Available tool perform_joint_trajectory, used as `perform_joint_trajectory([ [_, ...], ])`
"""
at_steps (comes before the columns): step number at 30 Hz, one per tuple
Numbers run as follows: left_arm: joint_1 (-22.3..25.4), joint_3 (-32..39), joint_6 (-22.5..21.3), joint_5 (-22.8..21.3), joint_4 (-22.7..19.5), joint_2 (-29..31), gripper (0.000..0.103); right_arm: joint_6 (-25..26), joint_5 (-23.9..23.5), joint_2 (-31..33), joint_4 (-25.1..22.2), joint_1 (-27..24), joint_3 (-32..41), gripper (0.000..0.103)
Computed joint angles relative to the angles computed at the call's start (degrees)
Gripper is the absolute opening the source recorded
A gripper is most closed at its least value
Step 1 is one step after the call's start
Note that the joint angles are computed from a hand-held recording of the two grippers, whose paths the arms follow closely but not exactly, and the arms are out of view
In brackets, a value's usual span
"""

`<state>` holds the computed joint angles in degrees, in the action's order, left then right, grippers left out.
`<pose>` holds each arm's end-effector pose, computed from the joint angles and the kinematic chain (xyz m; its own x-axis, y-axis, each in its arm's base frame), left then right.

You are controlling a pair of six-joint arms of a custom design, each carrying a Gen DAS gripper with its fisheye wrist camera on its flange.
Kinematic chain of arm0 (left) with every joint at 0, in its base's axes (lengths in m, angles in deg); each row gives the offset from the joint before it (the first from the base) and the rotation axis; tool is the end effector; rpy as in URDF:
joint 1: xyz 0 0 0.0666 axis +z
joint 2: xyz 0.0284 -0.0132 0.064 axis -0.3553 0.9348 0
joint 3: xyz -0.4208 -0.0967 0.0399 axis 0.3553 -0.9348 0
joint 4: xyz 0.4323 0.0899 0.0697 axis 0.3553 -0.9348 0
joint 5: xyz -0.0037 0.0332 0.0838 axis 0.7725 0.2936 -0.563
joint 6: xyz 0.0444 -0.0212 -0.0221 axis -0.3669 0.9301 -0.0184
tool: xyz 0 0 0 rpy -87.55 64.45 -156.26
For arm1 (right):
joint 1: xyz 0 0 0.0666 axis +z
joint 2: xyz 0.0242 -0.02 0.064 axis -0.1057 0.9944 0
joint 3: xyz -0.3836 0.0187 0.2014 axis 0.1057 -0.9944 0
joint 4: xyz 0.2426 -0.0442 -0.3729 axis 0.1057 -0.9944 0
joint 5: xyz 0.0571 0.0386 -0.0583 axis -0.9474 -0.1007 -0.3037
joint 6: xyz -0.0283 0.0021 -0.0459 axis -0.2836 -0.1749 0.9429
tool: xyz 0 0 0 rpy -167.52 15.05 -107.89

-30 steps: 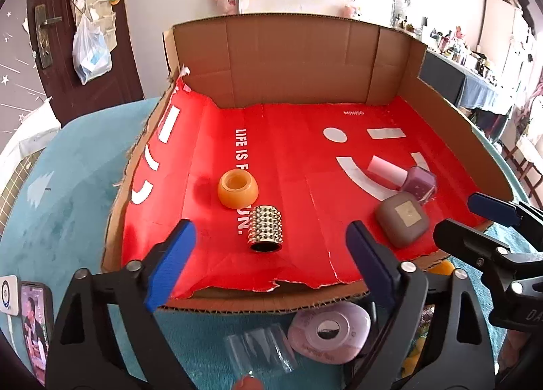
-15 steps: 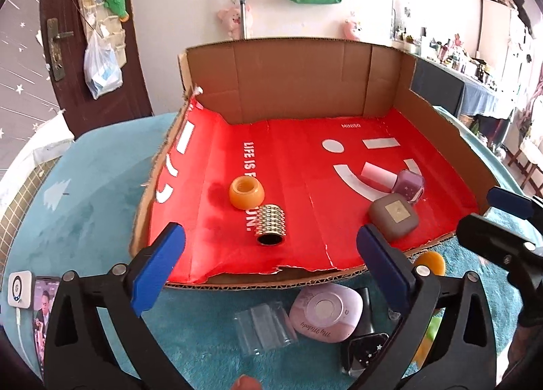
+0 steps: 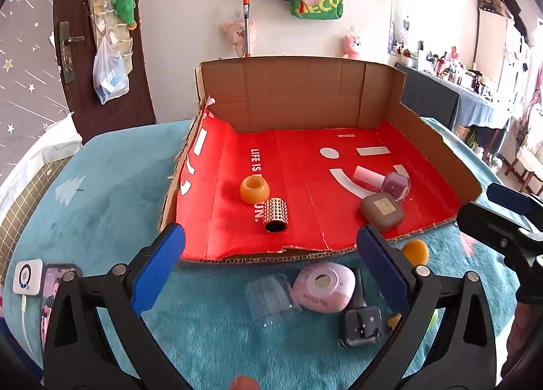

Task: Organize rigid objects
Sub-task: 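Move both tools back out of the box over the remaining items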

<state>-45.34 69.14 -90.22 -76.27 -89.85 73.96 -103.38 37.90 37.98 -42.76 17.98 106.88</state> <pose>0.4213 -0.2012 0.5170 -0.4778 0.3852 -0.7895 0.6402 0.7681 -0.0127 0.3292 0.1270 0.5334 -0.5297 0.3792 -0.7588 0.3942 0.9021 0.1756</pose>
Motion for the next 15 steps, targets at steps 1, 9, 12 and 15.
perform_joint_trajectory([
  [1,0.09,-0.33,-0.04,0.0,0.16,-0.34,0.103,-0.13,0.36,0.01,-0.14,0.21,0.09,0.103],
  [9,0.97,-3.18,-0.01,0.3,2.02,-3.28,0.103,-1.33,4.4,-0.74,-1.81,3.4,0.21,0.103],
  [12,1.27,-3.76,0.32,0.78,2.17,-4.04,0.103,-1.74,5.89,-1.02,-2.2,4.34,0.1,0.103],
  [15,1.36,-4.21,0.09,0.73,1.91,-4.64,0.103,-2.59,8.05,-1.22,-3.1,5.55,0.12,0.103],
])
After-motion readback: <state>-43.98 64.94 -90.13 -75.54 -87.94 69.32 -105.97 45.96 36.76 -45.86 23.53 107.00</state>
